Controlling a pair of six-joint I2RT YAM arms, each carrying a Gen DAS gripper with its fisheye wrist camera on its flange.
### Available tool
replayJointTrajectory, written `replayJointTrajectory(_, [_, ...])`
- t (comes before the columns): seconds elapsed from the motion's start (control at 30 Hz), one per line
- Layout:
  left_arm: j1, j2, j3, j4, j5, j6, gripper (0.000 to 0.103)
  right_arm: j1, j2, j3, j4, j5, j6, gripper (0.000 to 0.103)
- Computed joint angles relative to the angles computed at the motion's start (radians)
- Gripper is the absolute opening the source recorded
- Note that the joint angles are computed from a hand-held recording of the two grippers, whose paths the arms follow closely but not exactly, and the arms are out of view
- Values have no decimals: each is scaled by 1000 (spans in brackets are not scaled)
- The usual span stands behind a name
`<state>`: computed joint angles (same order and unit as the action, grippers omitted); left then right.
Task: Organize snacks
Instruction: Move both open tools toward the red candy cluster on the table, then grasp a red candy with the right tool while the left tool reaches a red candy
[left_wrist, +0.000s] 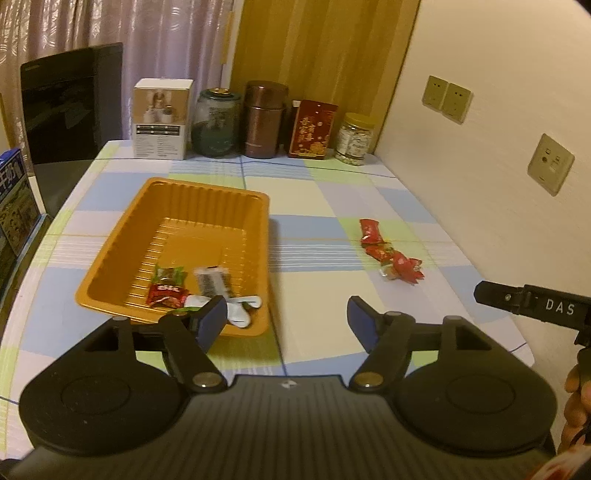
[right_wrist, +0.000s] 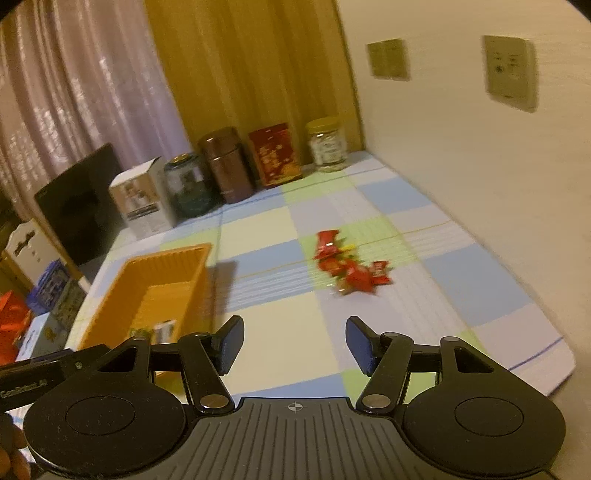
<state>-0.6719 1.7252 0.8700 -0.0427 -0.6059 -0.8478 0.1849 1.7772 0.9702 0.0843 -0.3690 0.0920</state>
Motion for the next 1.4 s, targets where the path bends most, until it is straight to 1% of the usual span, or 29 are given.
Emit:
replayJointTrajectory(0.27, [-9, 79, 76, 18, 29, 33, 69, -75, 12, -9, 3, -10, -17, 62])
replayJointTrajectory(0.57, [-11, 163, 170, 39, 70, 84, 69, -149, 39, 17, 5, -9, -34, 62])
replayJointTrajectory(0.77, [-1, 233, 253, 36, 91, 127, 69, -181, 100, 75, 3, -14, -39, 62])
replayJointTrajectory(0.97, [38, 342, 365, 39, 142, 187, 69, -194, 217, 188, -13, -30, -56, 62])
replayJointTrajectory(1.07, [62, 416, 438, 50, 178, 251, 69, -200, 296, 266, -36, -40, -76, 62])
replayJointTrajectory(1.17, [86, 495, 523, 45, 212, 297, 69, -198, 383, 360, -68, -49, -105, 62])
replayJointTrajectory(1.4, [142, 676, 728, 0, 269, 356, 69, -163, 602, 614, -140, -59, -139, 61])
